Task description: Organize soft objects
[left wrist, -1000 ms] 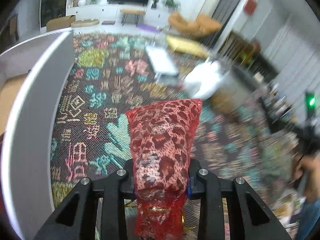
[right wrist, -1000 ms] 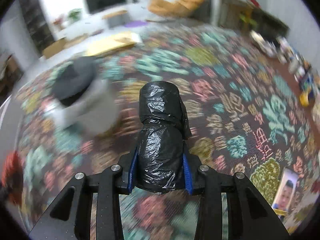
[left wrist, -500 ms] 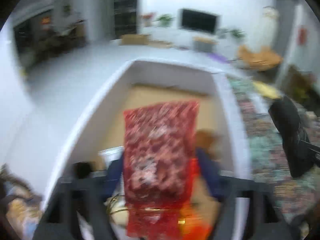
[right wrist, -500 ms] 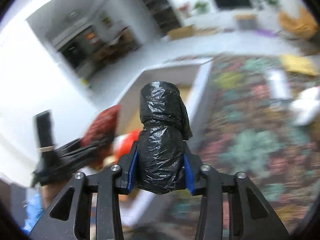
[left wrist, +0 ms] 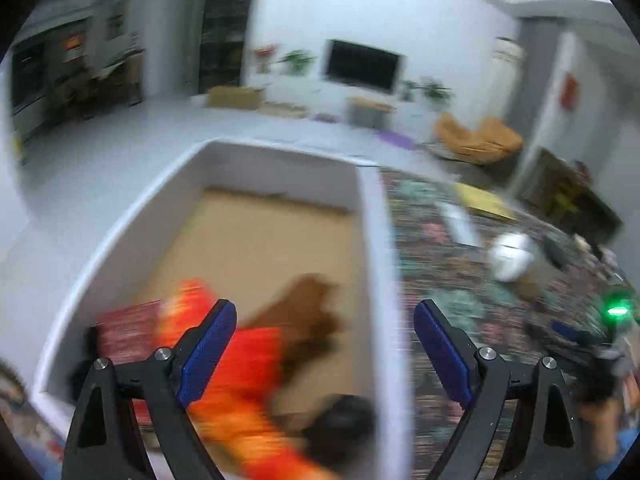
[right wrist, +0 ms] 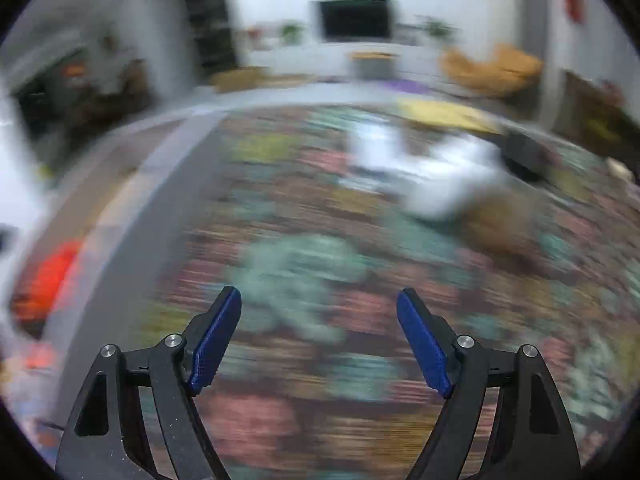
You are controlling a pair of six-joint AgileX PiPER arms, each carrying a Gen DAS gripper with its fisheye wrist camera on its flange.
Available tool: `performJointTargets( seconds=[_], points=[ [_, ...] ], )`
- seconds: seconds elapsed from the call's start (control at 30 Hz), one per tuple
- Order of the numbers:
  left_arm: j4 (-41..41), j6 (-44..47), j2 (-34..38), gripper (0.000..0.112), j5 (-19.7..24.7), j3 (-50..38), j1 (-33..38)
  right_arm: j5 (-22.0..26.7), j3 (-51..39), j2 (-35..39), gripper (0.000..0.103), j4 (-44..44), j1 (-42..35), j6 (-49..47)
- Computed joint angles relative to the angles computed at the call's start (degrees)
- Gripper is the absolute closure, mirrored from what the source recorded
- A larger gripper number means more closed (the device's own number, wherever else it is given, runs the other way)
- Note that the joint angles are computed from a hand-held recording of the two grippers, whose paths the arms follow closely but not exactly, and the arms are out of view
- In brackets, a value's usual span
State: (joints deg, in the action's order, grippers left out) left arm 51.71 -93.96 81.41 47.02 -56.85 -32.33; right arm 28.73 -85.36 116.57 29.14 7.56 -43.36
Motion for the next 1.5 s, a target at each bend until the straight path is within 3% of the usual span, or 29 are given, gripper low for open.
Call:
performJointTargets(
  seconds=[0.13,0.2,0.33,0.47,0.73,0.87,1.5],
  points=[
    [-2.8,5.1,9.4,0.014,-5.7,-10.5,-4.3,-0.4,-7.0,7.4,0.021,-10.9,-5.9,10.5],
    [-8.7,11.5,16.9,0.013,-9.3,-18.3,-4.9,0.9,-11.6,10.6,0.021,-12.9,-8.0,13.0],
    [-15.6,19.6,30.6,0.013,-11.2,-30.2,-5.1,1.2,-17.1,15.6,0.021,-14.6,-9.6,16.1],
    [-17.9,24.3,43.2,0.013,-6.9,-41.2,-3.4,-1.1,-15.0,15.6,0.017,-8.5,-10.8,10.8],
    [-21.7,33.2,59.1,0.013,-0.3,-58.9,2.1,-1.0,-15.5,16.1,0.013,-8.9,-10.6,10.8],
    [-17.9,30.9,59.9,0.009,-0.3,-59.1,1.2,-1.0,-15.6,16.2,0.013,-8.8,-10.6,10.8],
    [-17.8,30.5,59.6,0.009,-0.7,-58.5,1.3,-1.1,-15.3,16.0,0.013,-9.0,-10.6,10.8]
  ],
)
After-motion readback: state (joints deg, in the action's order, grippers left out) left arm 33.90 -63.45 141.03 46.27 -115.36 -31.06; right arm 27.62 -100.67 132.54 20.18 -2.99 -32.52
